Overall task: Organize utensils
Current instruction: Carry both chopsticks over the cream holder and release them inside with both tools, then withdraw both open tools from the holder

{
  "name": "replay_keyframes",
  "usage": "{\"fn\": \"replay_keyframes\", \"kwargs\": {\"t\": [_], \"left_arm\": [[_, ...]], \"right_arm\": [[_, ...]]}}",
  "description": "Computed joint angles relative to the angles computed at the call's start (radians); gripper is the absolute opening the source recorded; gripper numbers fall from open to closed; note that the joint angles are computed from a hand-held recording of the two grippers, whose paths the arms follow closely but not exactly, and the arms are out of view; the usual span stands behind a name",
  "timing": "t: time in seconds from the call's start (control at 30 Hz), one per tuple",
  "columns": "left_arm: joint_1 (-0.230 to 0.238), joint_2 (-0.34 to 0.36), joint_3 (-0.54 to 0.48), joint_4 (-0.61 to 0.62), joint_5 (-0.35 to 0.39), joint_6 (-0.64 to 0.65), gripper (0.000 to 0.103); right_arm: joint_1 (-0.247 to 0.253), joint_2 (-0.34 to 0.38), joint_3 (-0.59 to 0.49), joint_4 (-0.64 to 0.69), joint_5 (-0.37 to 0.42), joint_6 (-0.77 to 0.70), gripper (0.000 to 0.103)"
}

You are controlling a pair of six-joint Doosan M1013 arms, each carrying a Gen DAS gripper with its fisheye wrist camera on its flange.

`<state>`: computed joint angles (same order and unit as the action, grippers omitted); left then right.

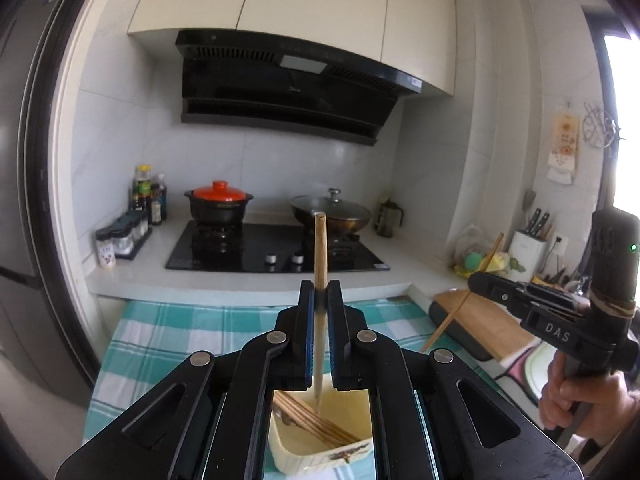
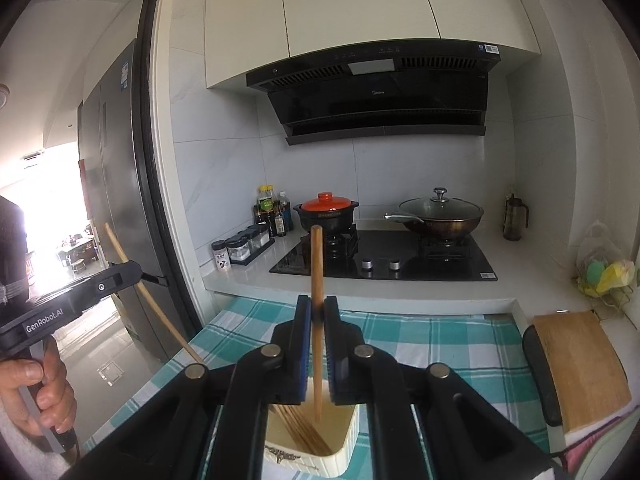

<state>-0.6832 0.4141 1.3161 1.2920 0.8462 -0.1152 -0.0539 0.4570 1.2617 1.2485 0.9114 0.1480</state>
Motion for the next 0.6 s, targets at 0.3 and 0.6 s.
{"fn": "replay_keyframes", "kwargs": {"t": [0.3,0.6], "left_arm": [[0.088,0.085,-0.042,-0.351,-0.072,0.161,0.004],[0.062,0.095,-0.026,-0.343,0.012,0.165,0.082]], "right_arm": [[0.100,0.112,-0.103,-0.441,-0.029,0.264,0.007],[0.081,0.132,-0.068,-0.305,-0.015,0.256,0.058]]}}
